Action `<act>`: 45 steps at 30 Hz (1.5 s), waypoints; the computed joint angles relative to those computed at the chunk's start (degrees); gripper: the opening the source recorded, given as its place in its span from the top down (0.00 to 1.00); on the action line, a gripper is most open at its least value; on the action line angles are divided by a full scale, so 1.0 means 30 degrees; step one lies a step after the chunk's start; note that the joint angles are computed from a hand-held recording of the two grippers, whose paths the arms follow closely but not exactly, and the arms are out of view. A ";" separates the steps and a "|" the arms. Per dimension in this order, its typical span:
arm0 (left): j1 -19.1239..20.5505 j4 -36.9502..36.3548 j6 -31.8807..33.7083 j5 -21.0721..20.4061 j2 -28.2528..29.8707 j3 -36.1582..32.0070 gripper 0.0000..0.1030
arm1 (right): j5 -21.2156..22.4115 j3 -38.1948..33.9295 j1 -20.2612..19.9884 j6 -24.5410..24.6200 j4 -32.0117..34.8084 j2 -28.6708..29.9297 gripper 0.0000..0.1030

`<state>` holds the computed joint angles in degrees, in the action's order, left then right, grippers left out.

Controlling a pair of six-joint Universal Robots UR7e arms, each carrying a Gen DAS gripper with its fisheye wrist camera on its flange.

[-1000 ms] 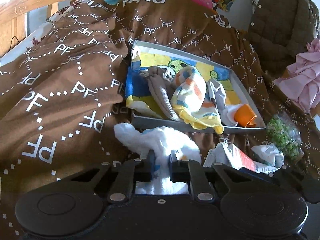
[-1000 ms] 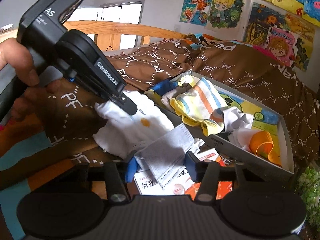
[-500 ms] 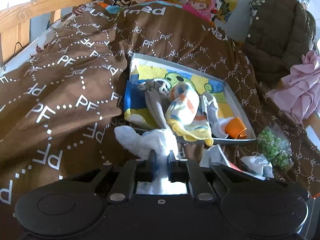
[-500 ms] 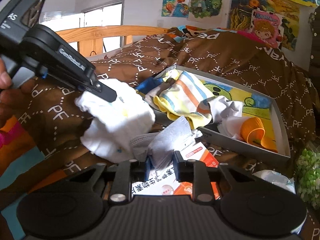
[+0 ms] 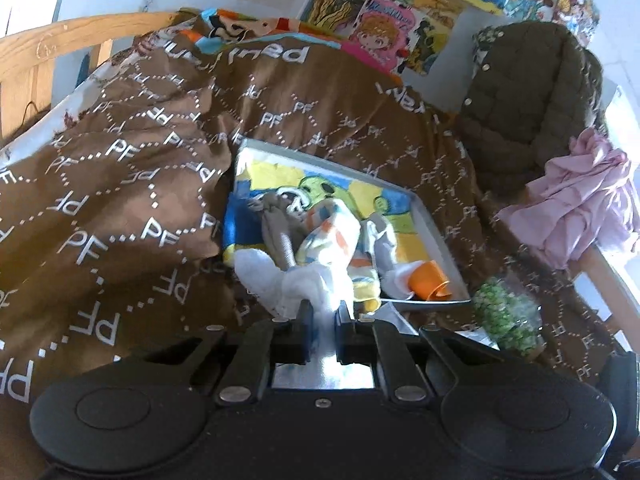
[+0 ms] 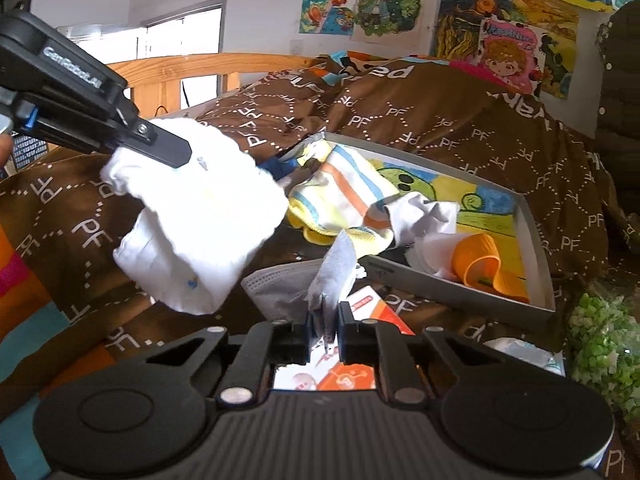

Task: Organize soft objects
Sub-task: 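Grasp the white muslin cloth with the left gripper while the right gripper grasps the grey mask, then carry the muslin cloth and grey mask into the grey tray and open both grippers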

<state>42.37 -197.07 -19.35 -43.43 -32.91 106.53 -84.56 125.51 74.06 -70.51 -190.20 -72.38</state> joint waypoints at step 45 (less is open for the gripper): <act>0.0981 -0.5432 0.7814 -0.2742 0.7536 -1.1102 0.90 | 0.2948 -0.5864 -0.0416 0.5523 -0.2737 0.1998 0.90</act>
